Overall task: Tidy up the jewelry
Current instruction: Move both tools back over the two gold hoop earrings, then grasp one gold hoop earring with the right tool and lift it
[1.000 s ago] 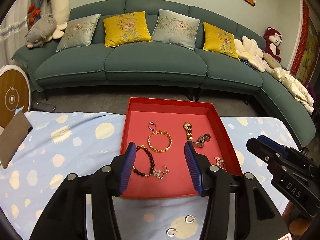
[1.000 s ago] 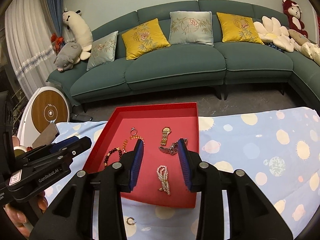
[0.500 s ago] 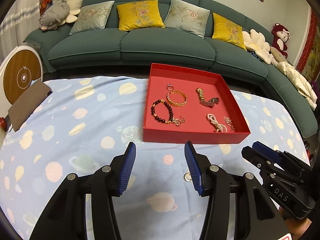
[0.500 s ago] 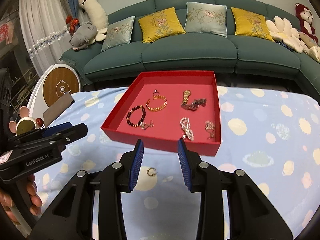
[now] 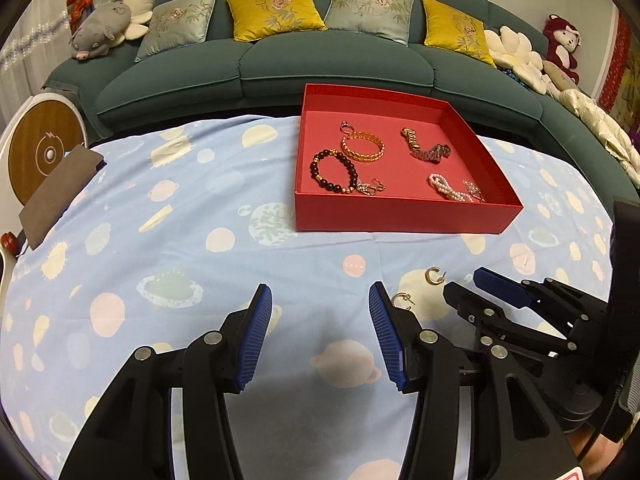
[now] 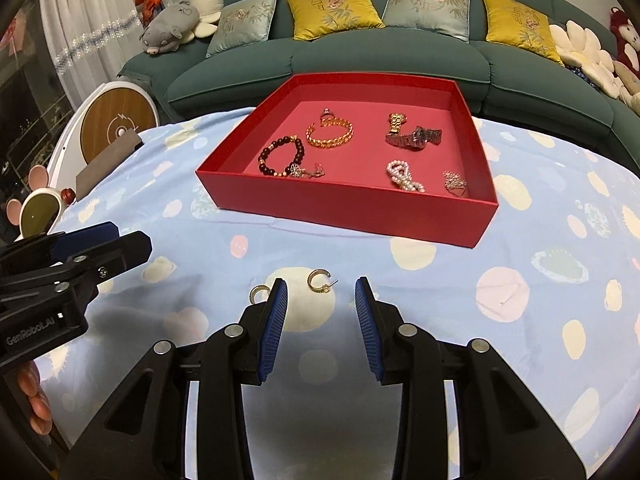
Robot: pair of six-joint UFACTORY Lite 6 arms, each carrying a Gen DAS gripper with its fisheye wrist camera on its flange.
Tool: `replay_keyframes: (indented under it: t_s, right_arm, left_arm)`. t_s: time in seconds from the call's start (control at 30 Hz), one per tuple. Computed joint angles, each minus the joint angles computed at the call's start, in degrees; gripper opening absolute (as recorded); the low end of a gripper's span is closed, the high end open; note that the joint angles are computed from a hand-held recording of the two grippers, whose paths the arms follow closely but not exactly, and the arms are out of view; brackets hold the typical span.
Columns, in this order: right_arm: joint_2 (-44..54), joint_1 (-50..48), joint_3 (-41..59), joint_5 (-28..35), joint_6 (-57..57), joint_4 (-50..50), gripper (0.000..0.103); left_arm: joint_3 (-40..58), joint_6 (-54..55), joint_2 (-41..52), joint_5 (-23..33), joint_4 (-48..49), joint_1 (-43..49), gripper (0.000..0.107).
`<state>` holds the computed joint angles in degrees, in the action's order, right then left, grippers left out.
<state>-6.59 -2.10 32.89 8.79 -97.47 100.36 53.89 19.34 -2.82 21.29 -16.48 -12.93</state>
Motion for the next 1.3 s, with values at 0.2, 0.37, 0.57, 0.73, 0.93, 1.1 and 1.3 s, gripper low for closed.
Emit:
replay_keyframes:
  t_s: [0.2, 0.37, 0.57, 0.73, 0.93, 1.1, 1.3]
  right_arm:
    - [5.7, 2.6, 2.2, -1.4, -18.6, 19.5, 0.034]
    - [8.8, 3.9, 4.2, -1.9, -26.4, 28.0, 0.034]
    - [11.4, 5.5, 5.6, -2.5, -35.7, 37.5, 0.034]
    - [12.6, 5.8, 6.3, -2.4, -46.3, 47.7, 0.027]
    - [12.9, 4.9, 6.4, -2.1, -48.9, 49.6, 0.016]
    - [11.7, 3.6, 5.4, -1.9, -44.1, 43.9, 0.015]
    - [8.9, 0.2, 3.5, -1.0, -30.2, 28.3, 0.015]
  left_arm:
    - [-0.1, 0.9, 1.3, -0.2, -0.1, 0.5, 0.049]
    - [0.1, 3.4, 2.1, 0.0, -1.9, 2.0, 0.049]
    - [0.3, 5.5, 2.7, 0.8, -3.5, 3.0, 0.049]
    - [0.2, 6.1, 2.6, 1.0, -4.1, 3.3, 0.049]
    - [0.5, 5.1, 3.4, 0.8, -3.4, 2.5, 0.049]
    - [0.2, 3.0, 4.0, 0.2, -1.5, 0.6, 0.049]
    - [0.0, -1.1, 5.0, -1.0, 1.8, -2.3, 0.049]
